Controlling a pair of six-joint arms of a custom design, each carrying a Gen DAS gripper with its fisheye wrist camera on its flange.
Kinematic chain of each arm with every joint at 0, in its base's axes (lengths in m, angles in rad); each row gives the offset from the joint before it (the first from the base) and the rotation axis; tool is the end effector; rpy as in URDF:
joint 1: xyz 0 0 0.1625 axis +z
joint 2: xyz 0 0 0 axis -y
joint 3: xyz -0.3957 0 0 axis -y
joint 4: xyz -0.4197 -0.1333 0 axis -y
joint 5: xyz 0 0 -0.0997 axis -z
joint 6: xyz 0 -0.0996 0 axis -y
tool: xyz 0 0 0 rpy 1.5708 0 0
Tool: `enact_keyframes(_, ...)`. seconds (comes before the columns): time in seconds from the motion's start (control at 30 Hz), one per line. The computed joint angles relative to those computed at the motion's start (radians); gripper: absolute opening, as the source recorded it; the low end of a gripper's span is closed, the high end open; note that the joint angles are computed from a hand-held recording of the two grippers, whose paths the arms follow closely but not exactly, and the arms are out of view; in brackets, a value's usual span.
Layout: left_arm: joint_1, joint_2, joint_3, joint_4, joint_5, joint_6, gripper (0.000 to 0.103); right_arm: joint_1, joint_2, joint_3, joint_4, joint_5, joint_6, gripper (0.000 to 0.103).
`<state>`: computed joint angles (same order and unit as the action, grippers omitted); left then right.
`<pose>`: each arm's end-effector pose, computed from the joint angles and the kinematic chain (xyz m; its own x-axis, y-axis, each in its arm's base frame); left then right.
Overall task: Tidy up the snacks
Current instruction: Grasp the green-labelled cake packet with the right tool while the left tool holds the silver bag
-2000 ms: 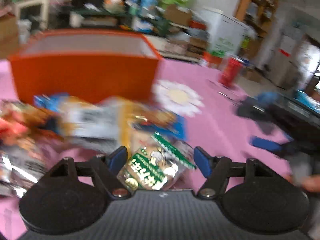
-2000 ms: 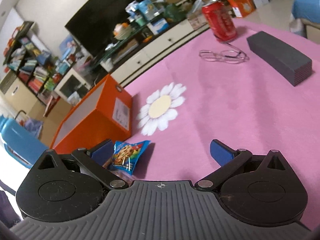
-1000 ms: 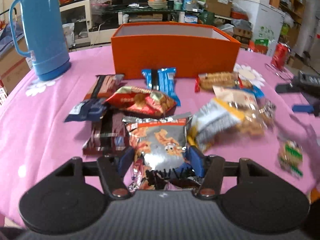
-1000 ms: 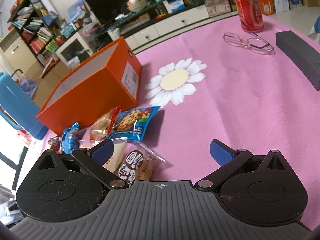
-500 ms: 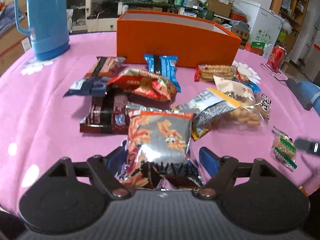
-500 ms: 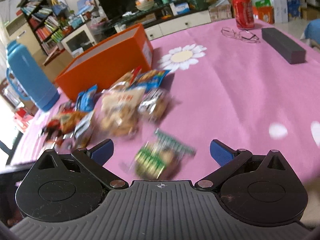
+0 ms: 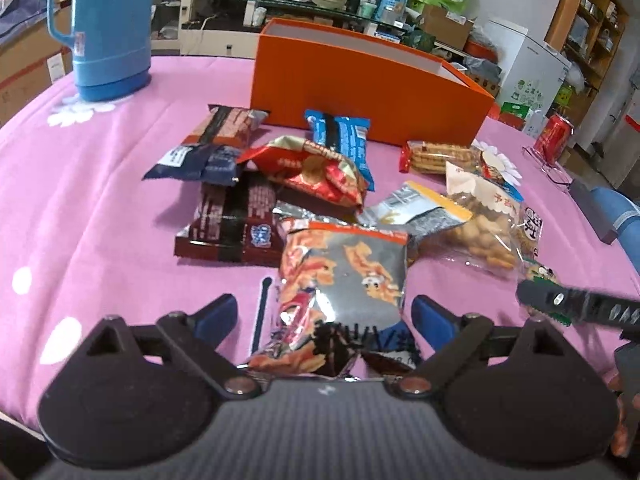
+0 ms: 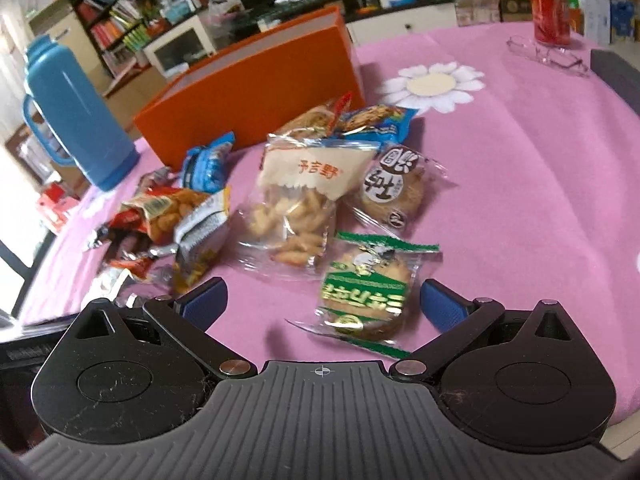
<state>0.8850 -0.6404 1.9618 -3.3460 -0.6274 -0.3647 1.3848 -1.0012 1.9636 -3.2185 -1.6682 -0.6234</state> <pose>-0.1740 -0.5504 -0.0166 -0.8374 -0.1574 -0.5234 0.2896 0.6845 -0.6691 0.0118 -0.6058 0.1377 -0.8685 -0.2457 0.4306 -0.4481 0.7605 -0.4699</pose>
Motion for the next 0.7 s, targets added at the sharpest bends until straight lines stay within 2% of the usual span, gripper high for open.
enact_keyframes(0.1, -0.002, 0.012, -0.014, 0.023, -0.001, 0.007, 0.093, 0.013, 0.029, 0.013, -0.085, -0.05, -0.079, 0.099)
enact_keyframes(0.23, -0.008, 0.036, -0.036, 0.056, 0.026, 0.02, 0.093, 0.025, 0.072, 0.012, -0.18, -0.088, -0.139, 0.099)
enact_keyframes(0.43, -0.007, 0.053, -0.058, 0.055, 0.05, 0.037, 0.09, 0.023, 0.076, 0.016, -0.209, -0.086, -0.136, 0.099)
enact_keyframes(0.5, -0.007, 0.057, -0.064, 0.038, 0.049, 0.047, 0.09, 0.034, 0.071, 0.011, -0.189, -0.113, -0.097, 0.099)
enact_keyframes(0.57, -0.006, 0.063, -0.073, 0.058, 0.053, 0.047, 0.09, 0.023, 0.055, 0.016, -0.162, -0.065, -0.078, 0.099)
enact_keyframes(0.6, -0.006, 0.067, -0.079, 0.077, 0.058, 0.045, 0.09, 0.023, 0.056, 0.014, -0.155, -0.065, -0.077, 0.099)
enact_keyframes(0.67, -0.015, 0.084, -0.093, 0.101, 0.091, 0.069, 0.086, 0.026, 0.068, 0.014, -0.178, -0.078, -0.105, 0.096)
enact_keyframes(0.7, -0.018, 0.093, -0.098, 0.106, 0.109, 0.086, 0.084, 0.029, 0.076, 0.016, -0.201, -0.089, -0.131, 0.09)
